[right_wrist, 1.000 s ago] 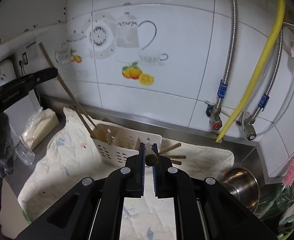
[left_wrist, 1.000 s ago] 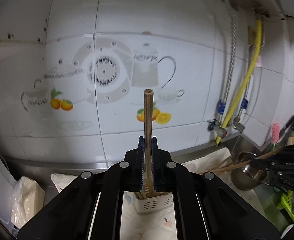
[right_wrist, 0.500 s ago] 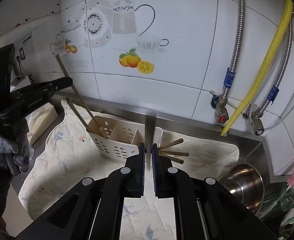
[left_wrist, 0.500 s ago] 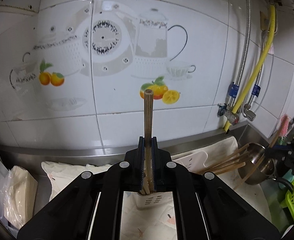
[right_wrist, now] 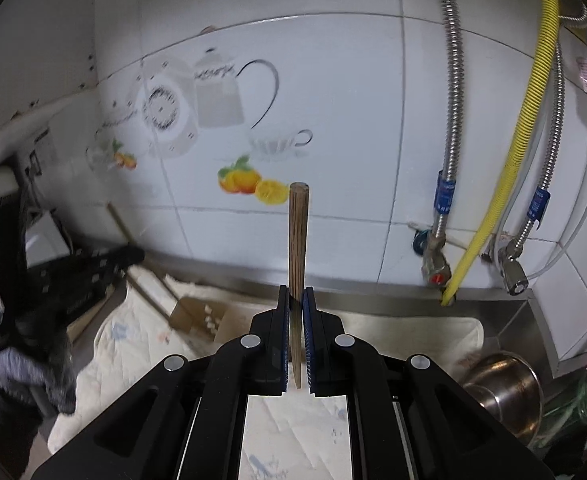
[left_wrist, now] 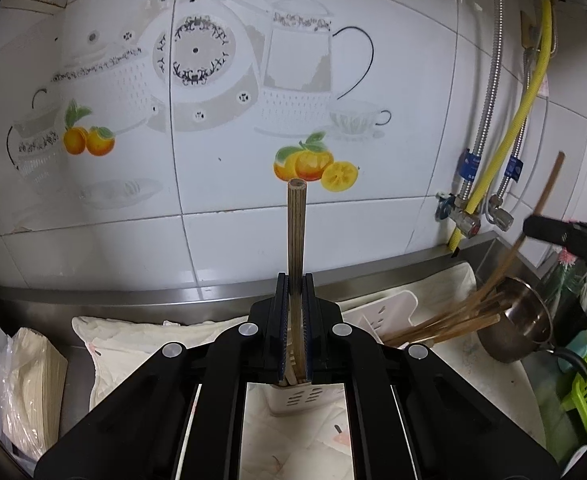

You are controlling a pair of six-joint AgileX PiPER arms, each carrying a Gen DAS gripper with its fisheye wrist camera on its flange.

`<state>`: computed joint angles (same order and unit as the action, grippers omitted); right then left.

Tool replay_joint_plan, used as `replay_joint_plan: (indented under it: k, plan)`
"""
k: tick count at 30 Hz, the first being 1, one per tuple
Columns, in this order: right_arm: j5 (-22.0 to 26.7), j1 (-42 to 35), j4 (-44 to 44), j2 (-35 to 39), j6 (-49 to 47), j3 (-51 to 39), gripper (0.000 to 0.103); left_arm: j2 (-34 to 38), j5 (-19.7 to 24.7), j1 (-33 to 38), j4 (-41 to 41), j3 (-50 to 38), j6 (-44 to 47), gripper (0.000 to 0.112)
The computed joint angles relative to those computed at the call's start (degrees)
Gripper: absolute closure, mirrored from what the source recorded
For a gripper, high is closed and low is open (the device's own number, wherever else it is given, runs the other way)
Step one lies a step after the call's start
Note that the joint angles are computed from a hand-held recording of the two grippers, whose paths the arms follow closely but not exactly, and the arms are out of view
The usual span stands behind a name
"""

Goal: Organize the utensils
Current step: 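Lower the chopsticks into the holder and open both tools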

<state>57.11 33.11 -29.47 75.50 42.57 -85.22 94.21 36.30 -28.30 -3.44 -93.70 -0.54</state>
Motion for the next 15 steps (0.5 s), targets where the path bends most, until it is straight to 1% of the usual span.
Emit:
replay_joint_plan:
  k: [8, 15]
  plan:
    - [-9.56, -4.85, 0.55, -0.04, 5.0, 4.87, 0.097, 0.78, -0.16, 0.52, -0.84, 0.43, 1.1, 0.107]
    - [-12.34, -5.62, 2.49, 1.44, 5.16, 7.52, 0.097, 0.84, 0.25, 0.8, -0.95, 0.35, 1.21, 0.107]
